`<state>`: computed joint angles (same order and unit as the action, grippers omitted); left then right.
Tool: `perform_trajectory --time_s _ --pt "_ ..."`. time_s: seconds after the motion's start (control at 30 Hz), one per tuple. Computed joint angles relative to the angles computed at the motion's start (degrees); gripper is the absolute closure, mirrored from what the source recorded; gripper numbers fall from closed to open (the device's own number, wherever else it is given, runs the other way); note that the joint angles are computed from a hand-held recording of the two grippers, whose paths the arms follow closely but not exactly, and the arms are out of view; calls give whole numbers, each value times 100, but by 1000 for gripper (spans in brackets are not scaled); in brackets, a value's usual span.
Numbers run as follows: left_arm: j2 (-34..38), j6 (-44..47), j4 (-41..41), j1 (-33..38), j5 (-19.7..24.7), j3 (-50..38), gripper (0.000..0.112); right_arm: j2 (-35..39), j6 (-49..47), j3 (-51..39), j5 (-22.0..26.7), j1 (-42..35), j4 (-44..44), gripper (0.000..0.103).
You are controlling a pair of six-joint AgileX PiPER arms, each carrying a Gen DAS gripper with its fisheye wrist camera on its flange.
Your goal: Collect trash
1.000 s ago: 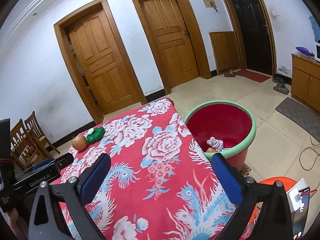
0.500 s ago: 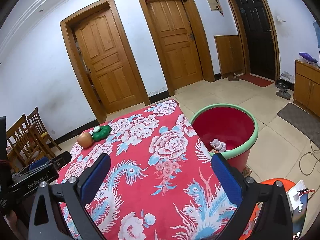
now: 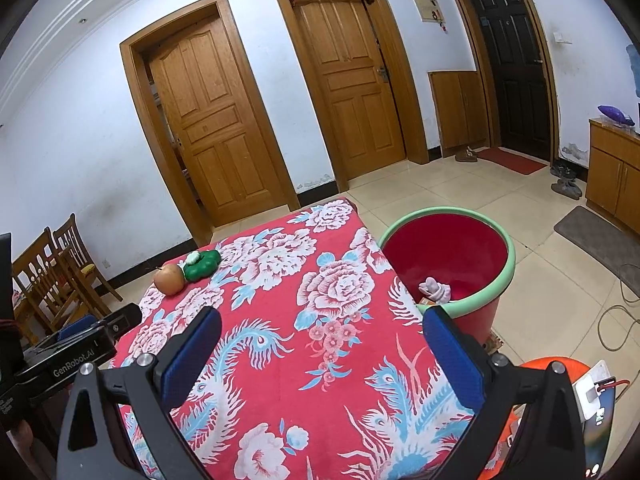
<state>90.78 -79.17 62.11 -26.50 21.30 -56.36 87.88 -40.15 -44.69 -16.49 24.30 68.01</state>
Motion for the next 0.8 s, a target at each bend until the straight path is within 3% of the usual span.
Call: perform_trajectory --time_s 0.8 --pt "-12 -75 50 53 -51 56 23 -2 -47 -9 3 4 47 1"
